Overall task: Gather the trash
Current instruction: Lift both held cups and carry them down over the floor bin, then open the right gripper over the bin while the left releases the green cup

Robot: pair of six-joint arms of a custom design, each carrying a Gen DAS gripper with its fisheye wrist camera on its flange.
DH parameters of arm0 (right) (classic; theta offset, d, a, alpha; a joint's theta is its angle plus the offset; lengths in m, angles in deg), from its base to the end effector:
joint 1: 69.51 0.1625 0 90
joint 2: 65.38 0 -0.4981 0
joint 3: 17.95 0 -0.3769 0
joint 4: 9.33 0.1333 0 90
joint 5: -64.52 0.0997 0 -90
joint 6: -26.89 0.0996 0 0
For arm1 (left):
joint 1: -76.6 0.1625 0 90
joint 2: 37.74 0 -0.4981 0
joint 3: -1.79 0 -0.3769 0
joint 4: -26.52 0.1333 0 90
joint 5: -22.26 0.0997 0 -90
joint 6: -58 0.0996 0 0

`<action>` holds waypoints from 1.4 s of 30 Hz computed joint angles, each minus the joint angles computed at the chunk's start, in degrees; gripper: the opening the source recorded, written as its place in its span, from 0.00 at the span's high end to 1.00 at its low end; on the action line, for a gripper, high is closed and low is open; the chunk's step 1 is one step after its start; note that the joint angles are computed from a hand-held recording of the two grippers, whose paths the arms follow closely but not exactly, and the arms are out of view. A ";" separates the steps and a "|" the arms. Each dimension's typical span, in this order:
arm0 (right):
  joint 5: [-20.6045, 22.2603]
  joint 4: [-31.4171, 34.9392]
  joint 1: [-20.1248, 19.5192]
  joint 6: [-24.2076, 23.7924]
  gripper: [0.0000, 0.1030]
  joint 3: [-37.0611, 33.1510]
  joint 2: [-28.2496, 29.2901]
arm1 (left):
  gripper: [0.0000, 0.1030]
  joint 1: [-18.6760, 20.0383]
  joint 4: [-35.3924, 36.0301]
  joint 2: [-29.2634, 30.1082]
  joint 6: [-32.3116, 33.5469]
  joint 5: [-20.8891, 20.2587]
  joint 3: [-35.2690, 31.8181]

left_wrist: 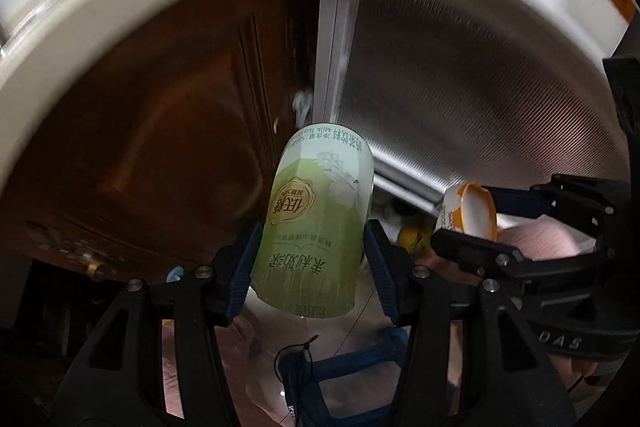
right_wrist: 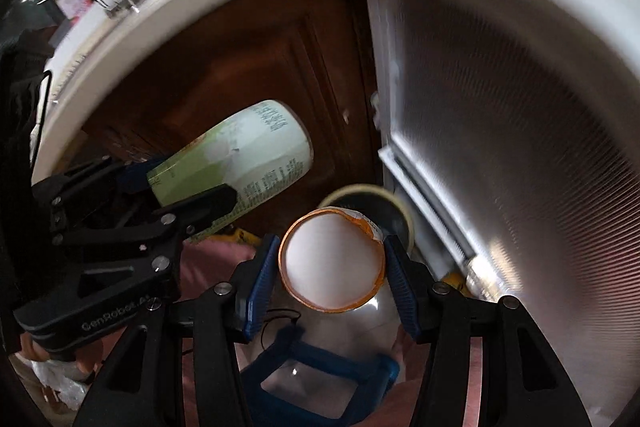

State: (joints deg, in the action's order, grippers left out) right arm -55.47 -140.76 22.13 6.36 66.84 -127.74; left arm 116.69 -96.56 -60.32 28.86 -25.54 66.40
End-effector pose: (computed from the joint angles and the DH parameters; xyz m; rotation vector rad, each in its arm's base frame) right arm 0.1036 -0.6991 0.4108 0.3792 -2.5315 0.3097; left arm -0.5037 -0.6857 0.0130 0.5125 2.3876 -0.4521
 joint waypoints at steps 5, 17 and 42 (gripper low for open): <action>-0.23 -0.55 -4.05 2.24 0.48 0.56 2.99 | 0.51 2.70 -2.82 1.86 1.24 -2.48 1.90; -0.84 4.23 -9.48 6.87 0.48 -7.87 11.94 | 0.49 7.86 0.91 7.90 2.66 -4.22 -5.59; -2.15 6.67 -10.28 9.28 0.44 -13.77 16.12 | 0.16 9.59 5.61 10.69 0.49 -2.83 -11.18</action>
